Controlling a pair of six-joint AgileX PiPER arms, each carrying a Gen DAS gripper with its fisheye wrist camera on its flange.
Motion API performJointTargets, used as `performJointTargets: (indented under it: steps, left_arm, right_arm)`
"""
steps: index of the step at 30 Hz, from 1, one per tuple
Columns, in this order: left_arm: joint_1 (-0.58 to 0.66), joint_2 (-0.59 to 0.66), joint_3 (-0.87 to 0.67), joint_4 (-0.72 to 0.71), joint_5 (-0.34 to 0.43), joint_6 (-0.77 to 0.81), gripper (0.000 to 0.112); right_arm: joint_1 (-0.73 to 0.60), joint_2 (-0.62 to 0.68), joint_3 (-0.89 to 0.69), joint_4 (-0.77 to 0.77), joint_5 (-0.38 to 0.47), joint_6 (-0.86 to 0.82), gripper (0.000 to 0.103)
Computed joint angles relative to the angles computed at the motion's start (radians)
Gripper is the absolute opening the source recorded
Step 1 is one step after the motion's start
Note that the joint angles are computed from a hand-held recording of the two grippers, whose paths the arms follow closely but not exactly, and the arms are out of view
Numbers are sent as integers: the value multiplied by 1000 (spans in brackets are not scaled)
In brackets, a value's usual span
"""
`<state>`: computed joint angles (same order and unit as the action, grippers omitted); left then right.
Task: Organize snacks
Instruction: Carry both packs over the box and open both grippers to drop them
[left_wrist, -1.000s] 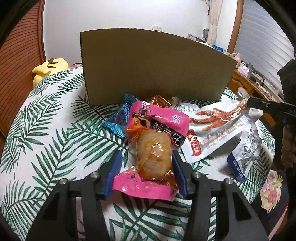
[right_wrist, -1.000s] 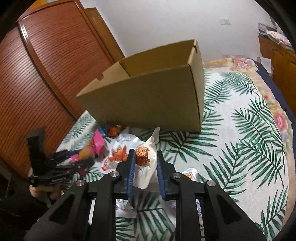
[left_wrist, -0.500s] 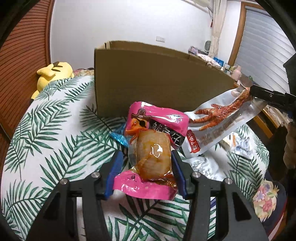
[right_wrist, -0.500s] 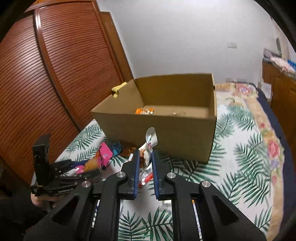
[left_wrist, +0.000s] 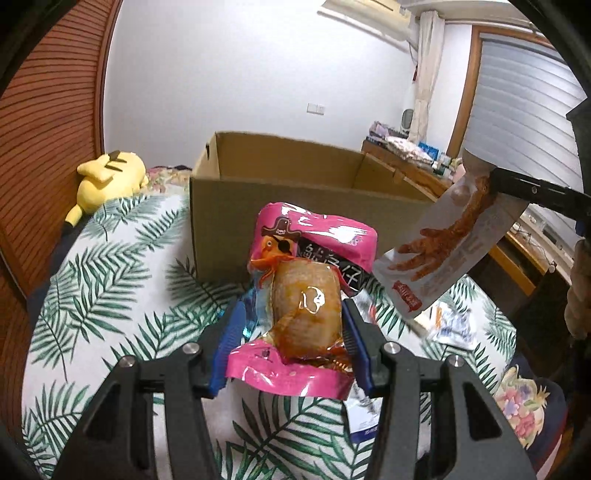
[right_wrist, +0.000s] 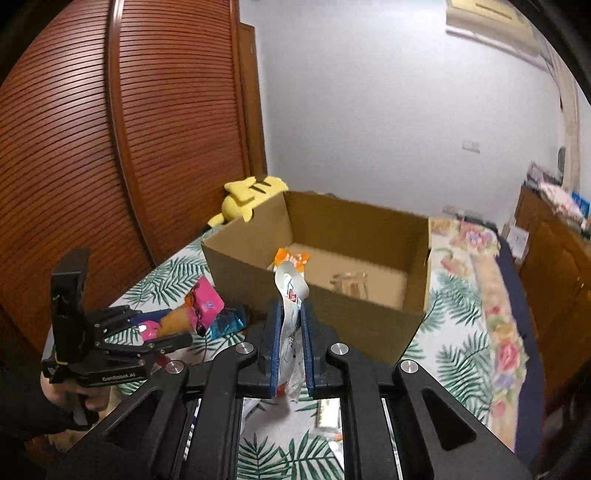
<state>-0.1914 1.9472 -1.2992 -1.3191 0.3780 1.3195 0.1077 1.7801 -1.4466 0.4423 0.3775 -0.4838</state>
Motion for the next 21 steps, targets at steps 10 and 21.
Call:
performJointTargets:
  steps: [10, 21]
  left_arm:
    - [-6, -30, -95, 83, 18, -93, 51]
    - [-32, 74, -400, 401, 55, -412, 51]
  right_arm:
    - [33, -27, -104, -179, 43, 116, 7]
    - [44, 47, -333, -322, 106, 205, 8]
